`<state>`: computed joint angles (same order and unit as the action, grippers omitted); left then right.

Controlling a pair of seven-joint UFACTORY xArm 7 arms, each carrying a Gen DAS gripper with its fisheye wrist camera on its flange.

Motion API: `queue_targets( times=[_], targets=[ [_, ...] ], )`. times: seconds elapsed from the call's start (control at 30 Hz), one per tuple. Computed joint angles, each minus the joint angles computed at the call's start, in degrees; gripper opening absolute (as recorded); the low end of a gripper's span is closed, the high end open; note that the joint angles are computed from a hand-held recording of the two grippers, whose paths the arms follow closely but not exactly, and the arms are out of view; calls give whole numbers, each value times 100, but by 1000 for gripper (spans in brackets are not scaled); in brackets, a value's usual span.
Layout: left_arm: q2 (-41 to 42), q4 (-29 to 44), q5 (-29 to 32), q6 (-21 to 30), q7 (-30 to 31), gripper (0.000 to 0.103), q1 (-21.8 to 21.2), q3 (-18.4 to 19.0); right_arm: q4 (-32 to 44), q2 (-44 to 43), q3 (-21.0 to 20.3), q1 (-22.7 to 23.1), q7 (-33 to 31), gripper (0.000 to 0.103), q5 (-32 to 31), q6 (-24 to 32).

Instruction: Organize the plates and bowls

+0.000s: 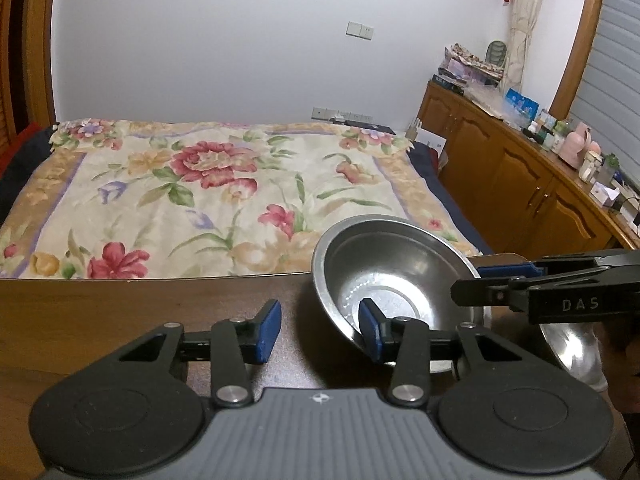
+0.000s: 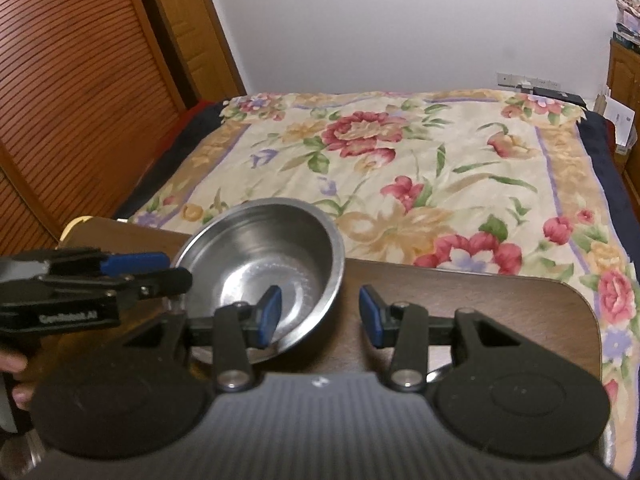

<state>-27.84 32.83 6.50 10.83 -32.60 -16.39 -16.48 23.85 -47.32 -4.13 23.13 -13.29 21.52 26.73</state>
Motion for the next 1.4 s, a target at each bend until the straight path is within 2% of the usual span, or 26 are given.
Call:
queue_targets(
  times=[0.2,0.3,0.37,0.43,0.57,0.67,1.4],
  targets=[
    [69,-11,-145,-67,51,38,-161,117,1,94,-5,27,64,43,46,14],
    [59,-29,-276,-46,193,27,-349,273,-9,128,-94,113,35,38,155,22],
    [23,-58,-396,-34,300,22,-479,368,-23,116,-118,159,13,28,226,38],
    [-51,-47,-364,97,249,21,-369,243,-21,92,-159,230,-19,21,318,74],
    [-262,-95,-373,251,240,16,-367,223,-10,-35,-31,156,-28,20,239,300],
    [-468,-133,-509,363,362,16,-545,352,-43,-242,-72,145,-21,19,292,425],
    [-2009,66,-691,1567,275,17,-794,-17,96,-1913,272,-257,767,21,-97,1585]
  ],
)
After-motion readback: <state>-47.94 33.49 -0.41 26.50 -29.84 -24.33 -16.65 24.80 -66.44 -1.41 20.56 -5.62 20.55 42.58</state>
